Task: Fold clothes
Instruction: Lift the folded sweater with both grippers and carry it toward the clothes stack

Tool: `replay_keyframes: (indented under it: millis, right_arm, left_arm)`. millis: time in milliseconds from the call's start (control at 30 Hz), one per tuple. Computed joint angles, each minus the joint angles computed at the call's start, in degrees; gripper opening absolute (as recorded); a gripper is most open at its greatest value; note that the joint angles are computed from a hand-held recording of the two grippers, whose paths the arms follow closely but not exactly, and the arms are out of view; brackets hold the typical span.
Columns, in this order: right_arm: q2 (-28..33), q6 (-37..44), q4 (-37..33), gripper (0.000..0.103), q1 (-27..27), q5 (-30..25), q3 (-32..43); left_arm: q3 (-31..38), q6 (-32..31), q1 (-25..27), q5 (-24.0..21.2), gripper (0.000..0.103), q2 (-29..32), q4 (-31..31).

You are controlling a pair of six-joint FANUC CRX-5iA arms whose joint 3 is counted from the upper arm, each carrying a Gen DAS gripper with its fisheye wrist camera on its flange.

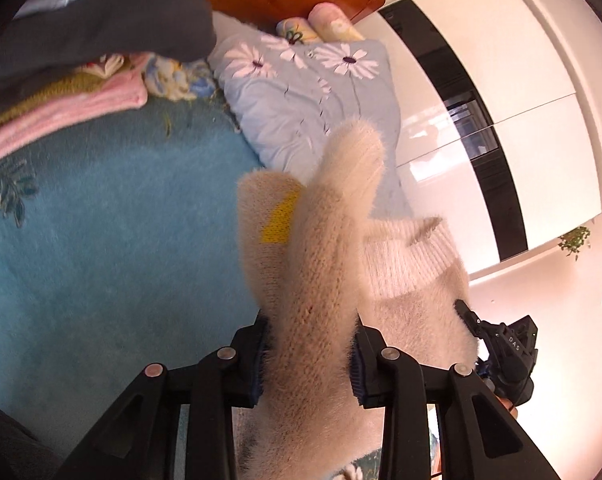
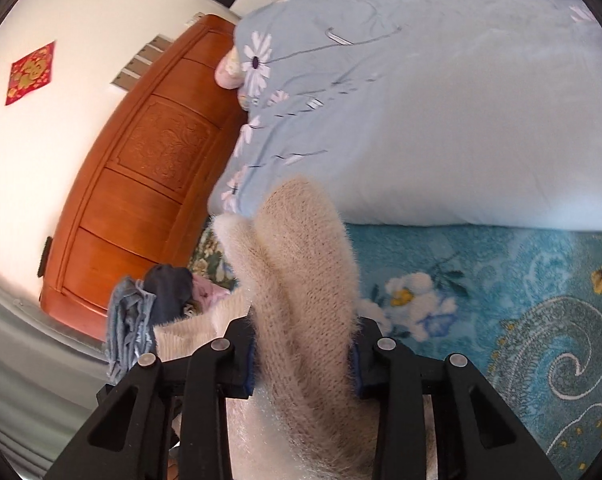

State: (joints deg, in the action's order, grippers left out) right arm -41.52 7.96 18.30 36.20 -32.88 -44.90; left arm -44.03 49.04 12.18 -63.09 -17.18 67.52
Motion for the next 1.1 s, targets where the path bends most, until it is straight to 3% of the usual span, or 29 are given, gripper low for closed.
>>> replay_keyframes:
  millis: [133,267,433,567,700,867,967,1100]
  right_arm:
    - [6.6,8.0,-2.2,0.035,0.1,2.6,9.0]
    - [17.1,23.4,-11.7,0.035,-0.3,5.2,22.6]
    - [33.8,43.9,-28.2,0.035,-0.7,1.3,45.0]
    - [47.6,55.0,-38.2,0.035,-0.5,-4.3,63.8]
    - [60.9,57.9,-42.2,0.035,0.6,-10.9,81.2]
    - [76.0,57.8,-42.1,0.035,2.1,-19.8,100.7]
    - [81.3,55.4,-41.3,0.035,2.2,-22.3,106.0]
    - [82.6,54.0,-43.3,0.035,0.7,-19.8,104.4]
  left_arm:
    - [5.5,-2.6,6.9,-3.0,0.034,-0.5,1.5]
    - [11.7,-6.2,16.6,-6.9,0.034,1.6,2.7]
    - [19.1,-6.3,27.0,-8.4,0.035,4.1,1.3]
    - [22.4,-5.3,33.2,-7.5,0.035,6.9,1.5]
    - [23.0,-3.7,39.0,-7.0,0.035,8.4,1.1]
    - [22.7,-2.1,39.1,-2.9,0.035,13.6,-0.3]
    - [20.7,-3.5,40.2,-3.6,0.035,13.9,-1.4]
    - [20.1,-5.5,38.4,-3.4,0.038,16.7,1.2]
